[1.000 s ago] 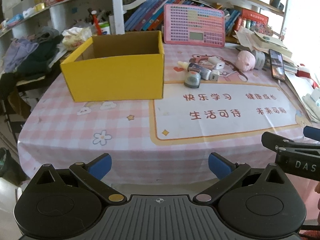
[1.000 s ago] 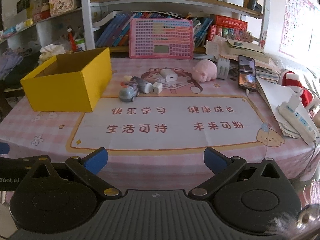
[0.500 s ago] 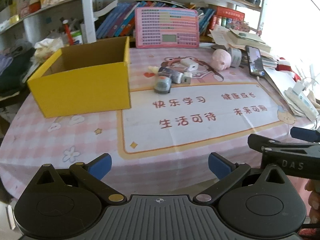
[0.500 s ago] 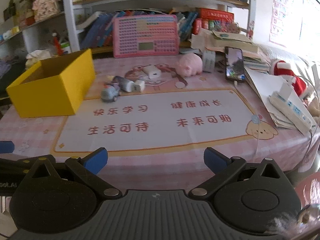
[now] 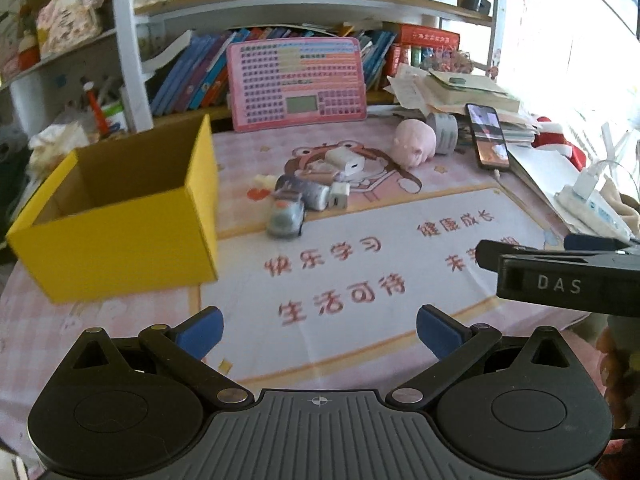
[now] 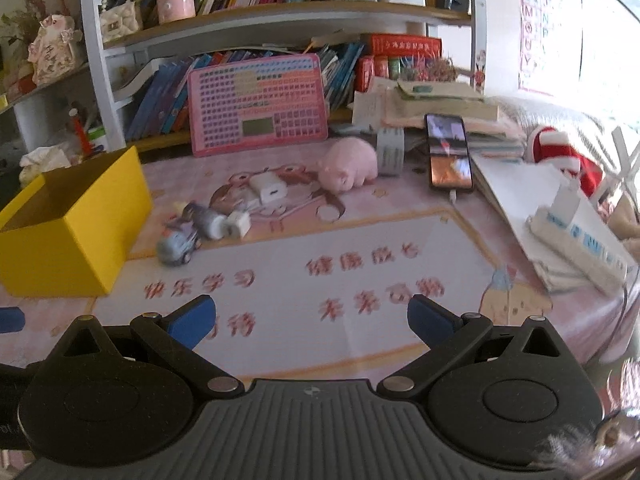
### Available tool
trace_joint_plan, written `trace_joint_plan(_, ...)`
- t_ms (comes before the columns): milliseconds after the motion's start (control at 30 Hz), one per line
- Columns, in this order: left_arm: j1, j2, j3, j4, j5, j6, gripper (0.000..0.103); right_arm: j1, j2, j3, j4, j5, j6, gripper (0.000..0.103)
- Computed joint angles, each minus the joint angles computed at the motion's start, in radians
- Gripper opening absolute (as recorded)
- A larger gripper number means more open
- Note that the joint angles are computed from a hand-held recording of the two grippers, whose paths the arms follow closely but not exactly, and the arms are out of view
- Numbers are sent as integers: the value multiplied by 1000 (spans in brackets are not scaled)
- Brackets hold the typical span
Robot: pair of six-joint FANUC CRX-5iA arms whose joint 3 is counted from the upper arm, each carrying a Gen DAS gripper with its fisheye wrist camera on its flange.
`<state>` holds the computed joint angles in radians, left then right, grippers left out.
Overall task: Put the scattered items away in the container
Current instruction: 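Lower the left gripper onto the toy car while the right gripper approaches the white plug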
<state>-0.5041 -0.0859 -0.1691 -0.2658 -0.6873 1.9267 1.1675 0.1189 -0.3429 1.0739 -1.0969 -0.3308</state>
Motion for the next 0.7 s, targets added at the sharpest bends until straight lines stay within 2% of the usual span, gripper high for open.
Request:
trace_joint_plan(133, 8, 69, 54, 30, 19, -37, 103, -57, 9, 13, -1, 29, 47, 103)
trace_joint_plan(500, -27, 239, 267, -44, -64, -19, 103, -211, 21, 40, -39, 196, 134, 103)
trace_joint_plan(633, -17, 265, 296, -31, -45, -6, 103, -257, 33, 52, -40, 260, 190, 103)
trace_joint_plan(700, -21, 289, 329, -39, -61, 2, 103, -281, 37, 56, -41, 295, 213, 103)
